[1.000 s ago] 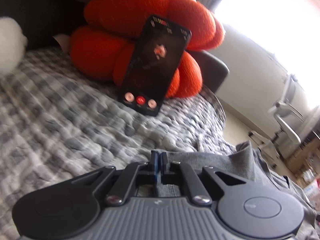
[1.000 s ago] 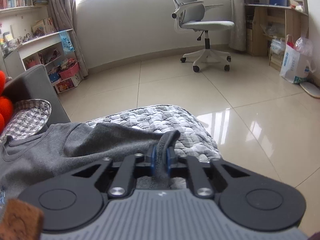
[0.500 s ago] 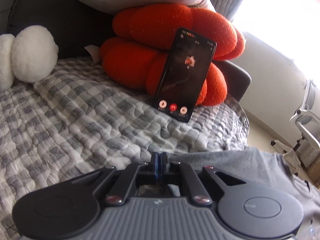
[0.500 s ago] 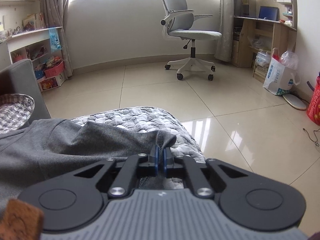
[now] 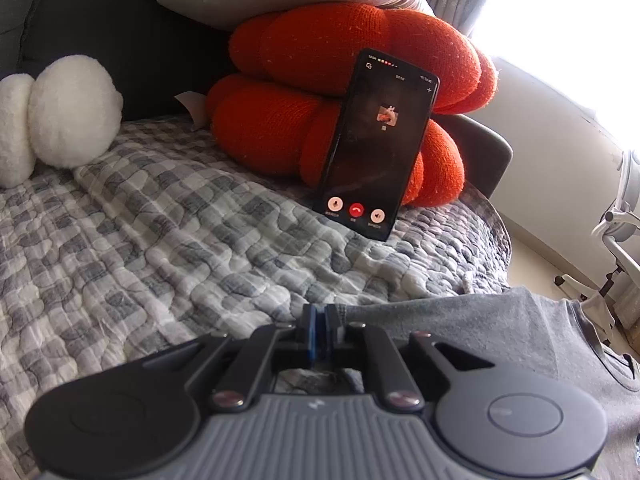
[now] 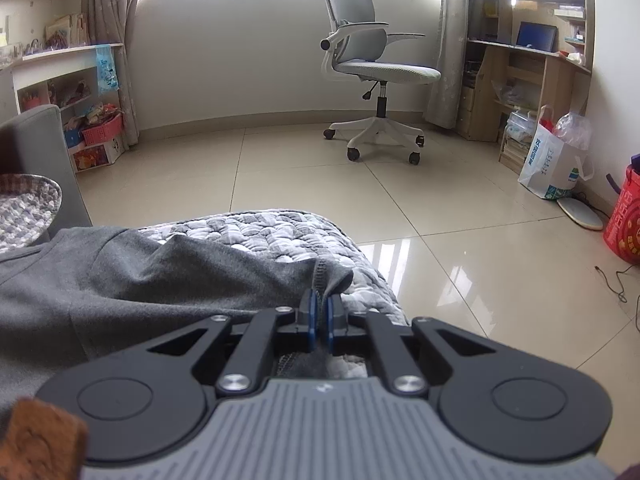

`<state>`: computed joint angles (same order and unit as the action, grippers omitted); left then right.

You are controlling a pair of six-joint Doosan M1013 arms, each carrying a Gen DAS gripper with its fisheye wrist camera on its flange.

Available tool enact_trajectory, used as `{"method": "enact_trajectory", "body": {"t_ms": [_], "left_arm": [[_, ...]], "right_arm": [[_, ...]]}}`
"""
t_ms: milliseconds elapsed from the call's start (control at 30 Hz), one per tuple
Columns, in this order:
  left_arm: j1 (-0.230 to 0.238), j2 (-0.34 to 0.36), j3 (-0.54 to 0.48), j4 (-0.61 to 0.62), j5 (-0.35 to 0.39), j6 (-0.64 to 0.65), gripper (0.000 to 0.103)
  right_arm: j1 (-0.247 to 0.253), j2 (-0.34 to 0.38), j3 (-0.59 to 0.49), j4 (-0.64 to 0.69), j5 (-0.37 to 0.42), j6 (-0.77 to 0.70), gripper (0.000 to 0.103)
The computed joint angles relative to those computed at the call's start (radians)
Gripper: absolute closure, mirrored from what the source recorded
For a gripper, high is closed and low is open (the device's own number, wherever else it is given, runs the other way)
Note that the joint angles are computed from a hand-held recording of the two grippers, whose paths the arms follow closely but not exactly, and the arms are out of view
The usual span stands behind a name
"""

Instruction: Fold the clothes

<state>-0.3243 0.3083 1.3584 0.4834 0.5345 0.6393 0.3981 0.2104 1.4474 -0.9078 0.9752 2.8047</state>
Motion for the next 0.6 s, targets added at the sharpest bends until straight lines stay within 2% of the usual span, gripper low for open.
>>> {"method": "enact_trajectory", "body": {"t_ms": [333,433,500,600], "left_arm": [[-0.002,0.000,-0.002,-0.006,0.004,0.021,0.093],[-0.007,-0.001,-0.006,-0.003,0.012,0.034,0.082],[-0.010,-0.002,-0.005,0.011,0.015,0.036,0.068],[-0.014,-0.002,-0.006,0.023,0.019,0.037,0.066]], "right_arm": [[0.003,0.006,-0.012,0.004,0.015,-0.003,0.096],[0.009,0.009,-0.017,-0.001,0.030,0.009,0.097],[0.011,0.011,-0.023,0.006,0.045,0.006,0.098],[0.013,0.008,-0.027,0.015,0.065,-0.010,0.098]]}}
